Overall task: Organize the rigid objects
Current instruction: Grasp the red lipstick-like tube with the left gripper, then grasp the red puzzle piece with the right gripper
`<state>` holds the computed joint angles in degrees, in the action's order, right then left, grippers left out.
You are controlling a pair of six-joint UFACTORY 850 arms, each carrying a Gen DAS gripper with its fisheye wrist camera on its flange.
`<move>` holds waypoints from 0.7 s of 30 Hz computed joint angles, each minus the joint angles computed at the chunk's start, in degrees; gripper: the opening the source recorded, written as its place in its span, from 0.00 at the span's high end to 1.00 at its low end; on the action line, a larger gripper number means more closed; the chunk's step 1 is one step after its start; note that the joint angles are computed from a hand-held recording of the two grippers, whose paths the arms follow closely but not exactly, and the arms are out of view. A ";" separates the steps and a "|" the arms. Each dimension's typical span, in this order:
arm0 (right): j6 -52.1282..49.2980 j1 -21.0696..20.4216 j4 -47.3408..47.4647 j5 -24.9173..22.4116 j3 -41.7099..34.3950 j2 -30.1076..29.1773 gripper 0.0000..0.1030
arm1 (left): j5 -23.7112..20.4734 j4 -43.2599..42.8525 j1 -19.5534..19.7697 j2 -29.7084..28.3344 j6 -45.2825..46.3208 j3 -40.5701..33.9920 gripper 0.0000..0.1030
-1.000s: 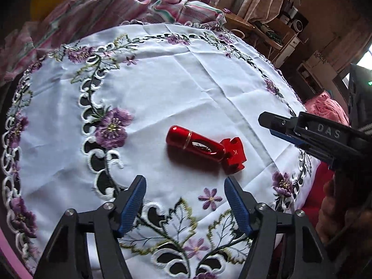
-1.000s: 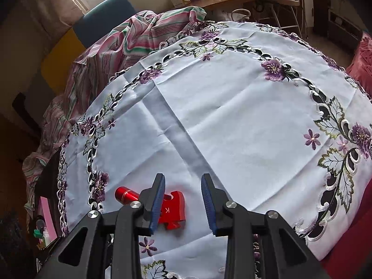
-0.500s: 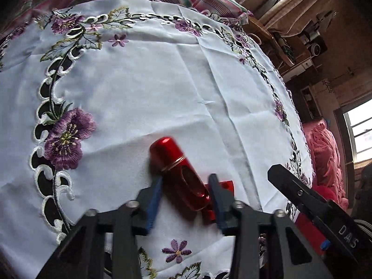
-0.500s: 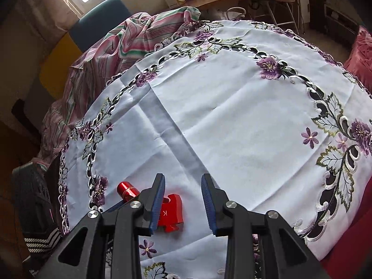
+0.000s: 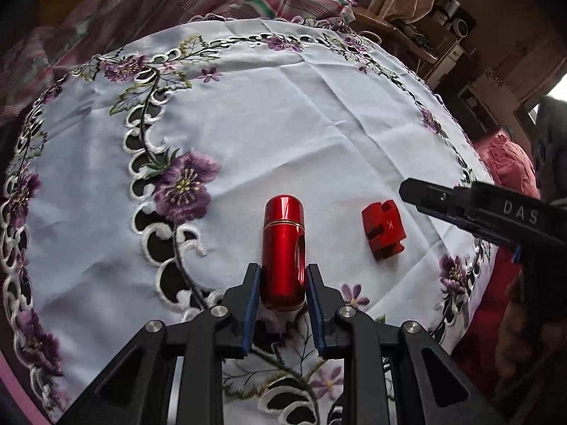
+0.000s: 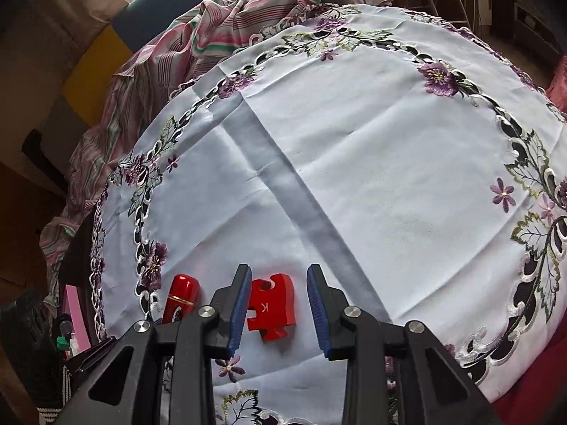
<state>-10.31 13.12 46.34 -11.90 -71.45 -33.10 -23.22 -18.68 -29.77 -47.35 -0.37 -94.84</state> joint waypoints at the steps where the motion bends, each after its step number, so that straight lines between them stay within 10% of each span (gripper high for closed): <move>1: 1.70 0.21 -2.14 -0.33 -0.37 -0.28 0.69 | 0.21 0.75 -0.02 0.41 -0.73 0.95 0.75; 12: 24.07 2.55 -29.64 -3.69 -4.01 -3.17 0.63 | 3.11 9.25 -1.09 0.23 -6.32 1.00 0.58; 19: 31.85 4.22 -42.85 -4.29 -5.10 -3.81 0.63 | 5.20 21.43 -2.19 0.05 -13.98 1.92 0.76; 21: 35.64 5.40 -50.05 -5.70 -5.90 -4.28 0.81 | 6.13 22.90 -2.18 0.93 -16.52 3.30 0.76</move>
<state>25.33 18.52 -3.71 -17.60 -77.36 -37.38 -17.09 4.22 -31.95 -46.42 -16.89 -91.54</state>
